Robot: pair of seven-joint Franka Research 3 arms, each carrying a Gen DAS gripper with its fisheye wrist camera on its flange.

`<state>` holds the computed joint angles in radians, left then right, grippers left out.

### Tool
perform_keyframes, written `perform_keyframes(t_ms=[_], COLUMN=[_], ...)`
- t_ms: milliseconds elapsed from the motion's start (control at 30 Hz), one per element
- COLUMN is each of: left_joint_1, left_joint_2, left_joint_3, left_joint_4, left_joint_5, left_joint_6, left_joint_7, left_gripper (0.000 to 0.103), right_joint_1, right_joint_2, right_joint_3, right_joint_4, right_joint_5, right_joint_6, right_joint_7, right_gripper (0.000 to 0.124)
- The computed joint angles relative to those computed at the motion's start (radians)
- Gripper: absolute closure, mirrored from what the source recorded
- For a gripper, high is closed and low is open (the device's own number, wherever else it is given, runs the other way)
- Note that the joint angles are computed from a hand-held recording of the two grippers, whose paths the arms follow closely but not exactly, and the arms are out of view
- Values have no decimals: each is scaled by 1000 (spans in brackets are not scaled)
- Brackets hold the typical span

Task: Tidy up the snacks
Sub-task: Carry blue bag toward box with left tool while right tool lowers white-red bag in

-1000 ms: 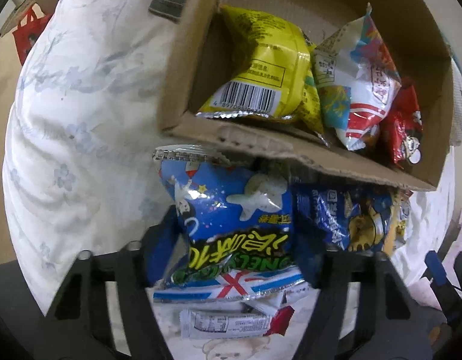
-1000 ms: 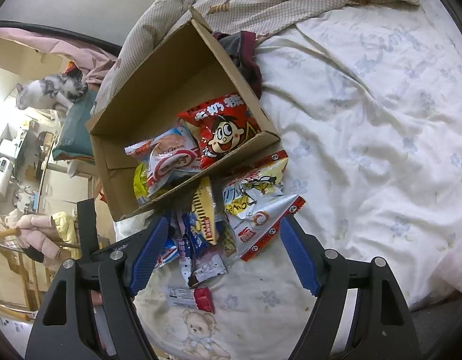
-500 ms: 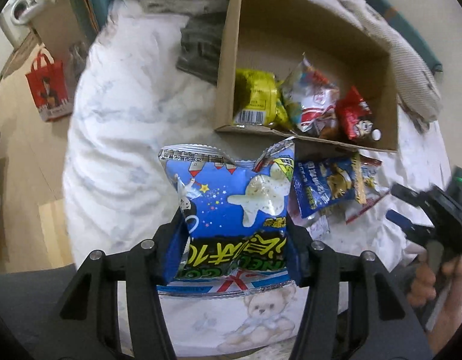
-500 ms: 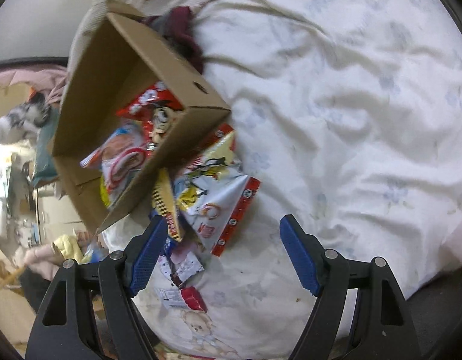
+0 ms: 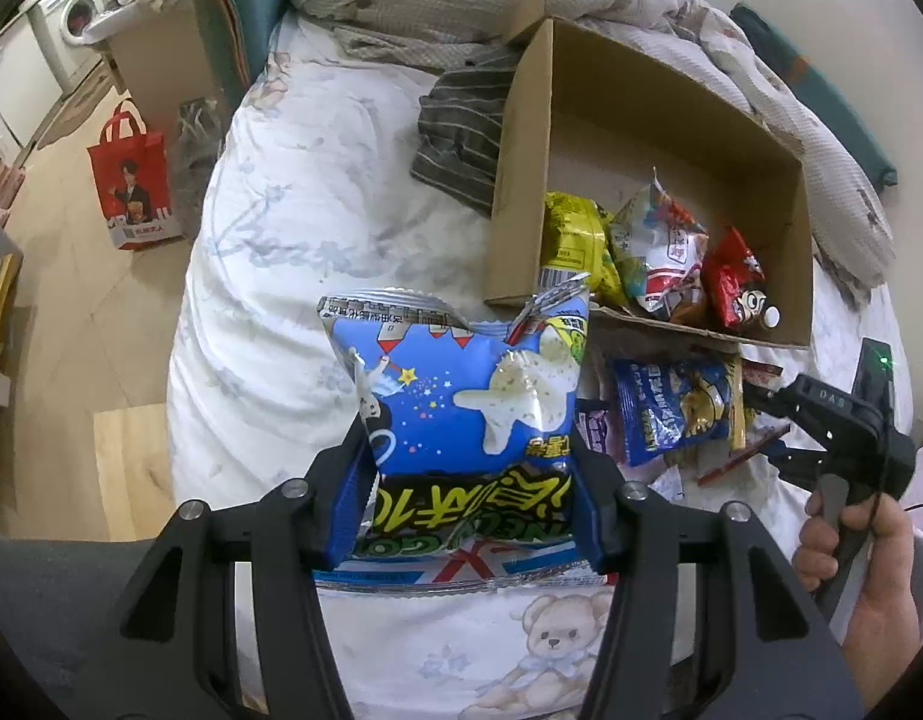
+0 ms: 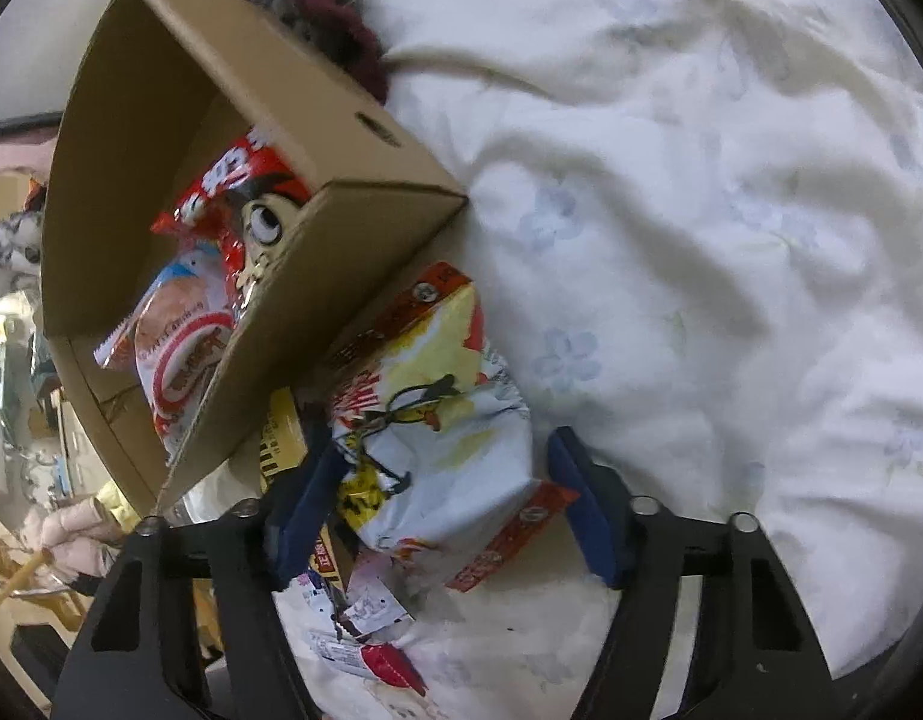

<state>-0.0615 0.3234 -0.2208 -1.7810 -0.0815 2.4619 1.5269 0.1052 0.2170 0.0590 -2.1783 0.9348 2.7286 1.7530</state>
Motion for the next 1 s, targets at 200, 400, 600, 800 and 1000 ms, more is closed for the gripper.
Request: perform_keyframes(t_ms=[200, 400, 600, 800, 1000], left_joint_1=[3, 6, 6, 3, -5], left_joint_2=[-7, -31, -51, -68, -78], left_joint_3=[-9, -13, -6, 0, 4], left_joint_4=[-5, -32, -52, -60, -56], left_joint_5=[-18, -40, -51, -47, -30], left_joint_6=[14, 33, 40, 71, 103], left_joint_7=[14, 42, 54, 37, 21], left_gripper=[51, 51, 51, 51, 51], right_joint_1=[30, 68, 81, 145, 143], right_joint_2=[-78, -219, -342, -435, -452], right_joint_3=[-9, -20, -11, -67, -72], right_joint_4=[-69, -195, -284, -333, -313], right_joint_5=[-96, -195, -422, -324, -287], right_joint_6=[4, 64, 152, 222, 265], right_joint_7=[35, 130, 312, 207, 128], right_gripper=[75, 78, 78, 78, 78])
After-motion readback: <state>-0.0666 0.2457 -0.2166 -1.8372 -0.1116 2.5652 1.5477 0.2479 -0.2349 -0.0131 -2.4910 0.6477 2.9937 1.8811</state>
